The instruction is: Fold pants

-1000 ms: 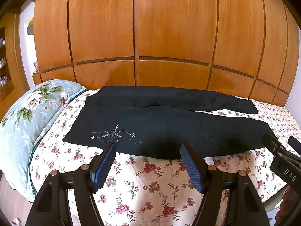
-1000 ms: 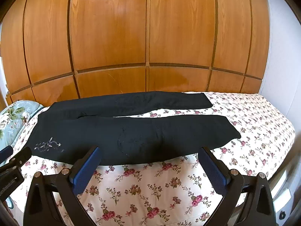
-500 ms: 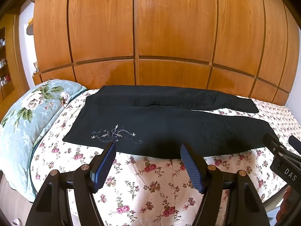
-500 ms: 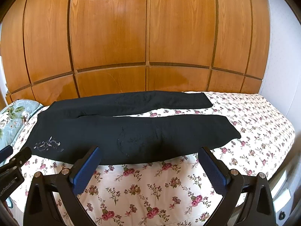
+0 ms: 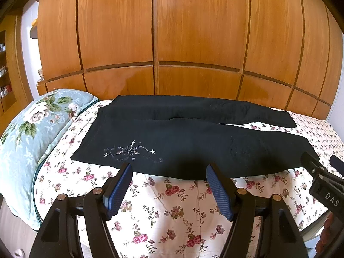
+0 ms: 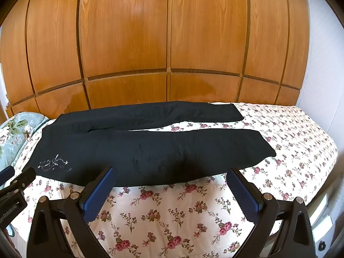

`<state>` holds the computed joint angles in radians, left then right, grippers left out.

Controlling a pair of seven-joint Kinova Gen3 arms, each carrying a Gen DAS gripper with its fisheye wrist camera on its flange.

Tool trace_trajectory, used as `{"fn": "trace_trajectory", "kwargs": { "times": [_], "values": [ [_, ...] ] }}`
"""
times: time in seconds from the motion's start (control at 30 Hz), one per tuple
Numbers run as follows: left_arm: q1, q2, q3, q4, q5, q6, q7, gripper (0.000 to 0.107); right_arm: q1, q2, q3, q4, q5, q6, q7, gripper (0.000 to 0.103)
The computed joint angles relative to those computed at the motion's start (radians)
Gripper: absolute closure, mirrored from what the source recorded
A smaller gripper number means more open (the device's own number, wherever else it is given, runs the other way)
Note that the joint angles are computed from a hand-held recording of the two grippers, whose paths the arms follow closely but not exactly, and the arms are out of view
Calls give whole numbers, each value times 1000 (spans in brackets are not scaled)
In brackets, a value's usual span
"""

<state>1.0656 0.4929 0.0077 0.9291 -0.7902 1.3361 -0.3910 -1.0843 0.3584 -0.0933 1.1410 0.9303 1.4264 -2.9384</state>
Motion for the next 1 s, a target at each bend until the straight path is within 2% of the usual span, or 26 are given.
{"fn": "trace_trajectory", "kwargs": {
  "times": [0.7, 0.8, 0.9, 0.93, 1.0],
  "values": [
    [-17, 6, 2, 2, 26, -5, -20, 35, 16, -10, -3, 29, -6, -41, -2, 0],
    [-37, -3, 8, 22, 49, -32, -21, 35, 20, -21, -6, 62, 9, -79, -31, 0],
    [-67, -18, 19, 59, 84, -80, -12, 35, 39, -50, -15, 133, 29, -163, -79, 0],
    [-74, -27, 12, 82, 103, -112, -4, 35, 42, -63, -14, 161, 41, -196, -104, 0],
    [-125, -57, 43, 150, 134, -193, 21, 35, 79, -92, -46, 231, 84, -274, -175, 0]
  ]
}}
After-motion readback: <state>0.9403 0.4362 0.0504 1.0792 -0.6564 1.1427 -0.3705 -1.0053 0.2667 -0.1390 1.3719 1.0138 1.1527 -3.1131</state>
